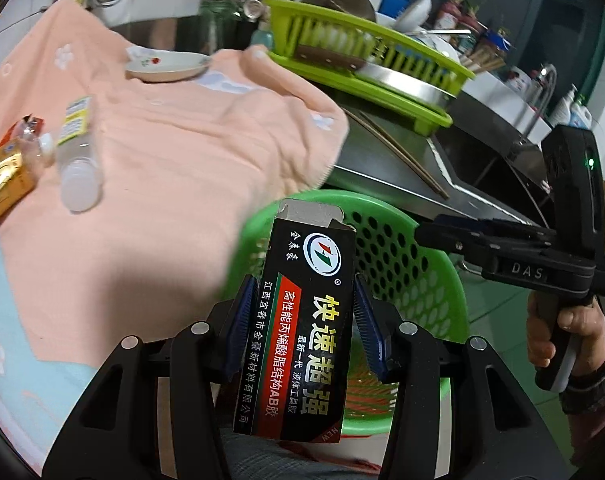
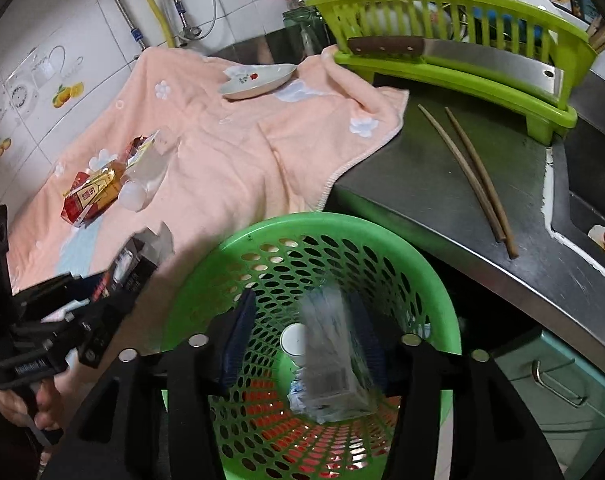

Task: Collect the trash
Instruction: 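Carry carton and black box over the green basket and open both tools to drop them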

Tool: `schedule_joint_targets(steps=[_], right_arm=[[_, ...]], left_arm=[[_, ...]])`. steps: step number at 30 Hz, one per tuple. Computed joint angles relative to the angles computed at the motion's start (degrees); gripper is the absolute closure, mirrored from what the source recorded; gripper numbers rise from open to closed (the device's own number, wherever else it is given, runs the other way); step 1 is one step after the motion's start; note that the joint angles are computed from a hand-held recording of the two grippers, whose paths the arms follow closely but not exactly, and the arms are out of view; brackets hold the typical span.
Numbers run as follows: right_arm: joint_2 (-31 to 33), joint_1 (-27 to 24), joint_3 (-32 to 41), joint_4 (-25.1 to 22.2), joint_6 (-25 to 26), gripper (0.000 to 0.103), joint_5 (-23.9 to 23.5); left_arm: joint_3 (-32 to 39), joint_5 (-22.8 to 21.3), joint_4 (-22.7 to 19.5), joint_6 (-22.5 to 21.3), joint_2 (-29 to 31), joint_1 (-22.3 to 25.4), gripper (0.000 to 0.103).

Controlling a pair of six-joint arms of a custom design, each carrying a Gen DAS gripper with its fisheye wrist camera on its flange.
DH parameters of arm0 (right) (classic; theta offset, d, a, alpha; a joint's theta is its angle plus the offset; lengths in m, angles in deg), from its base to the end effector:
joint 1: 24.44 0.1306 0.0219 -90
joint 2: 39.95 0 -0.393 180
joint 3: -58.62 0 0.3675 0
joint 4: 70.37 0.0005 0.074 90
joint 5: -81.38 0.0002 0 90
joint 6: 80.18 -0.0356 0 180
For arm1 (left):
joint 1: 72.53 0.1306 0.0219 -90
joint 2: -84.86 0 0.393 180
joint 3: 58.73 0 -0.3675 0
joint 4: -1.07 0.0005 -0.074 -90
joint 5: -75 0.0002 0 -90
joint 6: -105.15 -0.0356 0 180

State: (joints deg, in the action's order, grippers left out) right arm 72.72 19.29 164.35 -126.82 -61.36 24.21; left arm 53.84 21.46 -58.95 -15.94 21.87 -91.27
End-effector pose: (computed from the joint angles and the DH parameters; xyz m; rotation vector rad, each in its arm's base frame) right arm 0.4361 0.3898 0.3558 0.7371 2.3084 0.0988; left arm 0.5715 -0.2168 0.3596 1.2386 2.2177 -0.7677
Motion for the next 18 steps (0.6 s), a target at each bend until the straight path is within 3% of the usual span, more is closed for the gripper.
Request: schedule_joint_targets(steps=[13, 18], right_arm=[[-2.95, 0.90, -3.90, 1.98, -2.29, 0.046, 1.89], [-2.94, 0.99, -3.70, 2.23, -2.09, 0.041, 2.11]], left_arm=[[-2.69, -1.66, 0.01, 0.16, -1.54, -2.85, 0.053], [-3.66, -1.85, 0.88, -0.12, -2.25, -2.90, 0.040]])
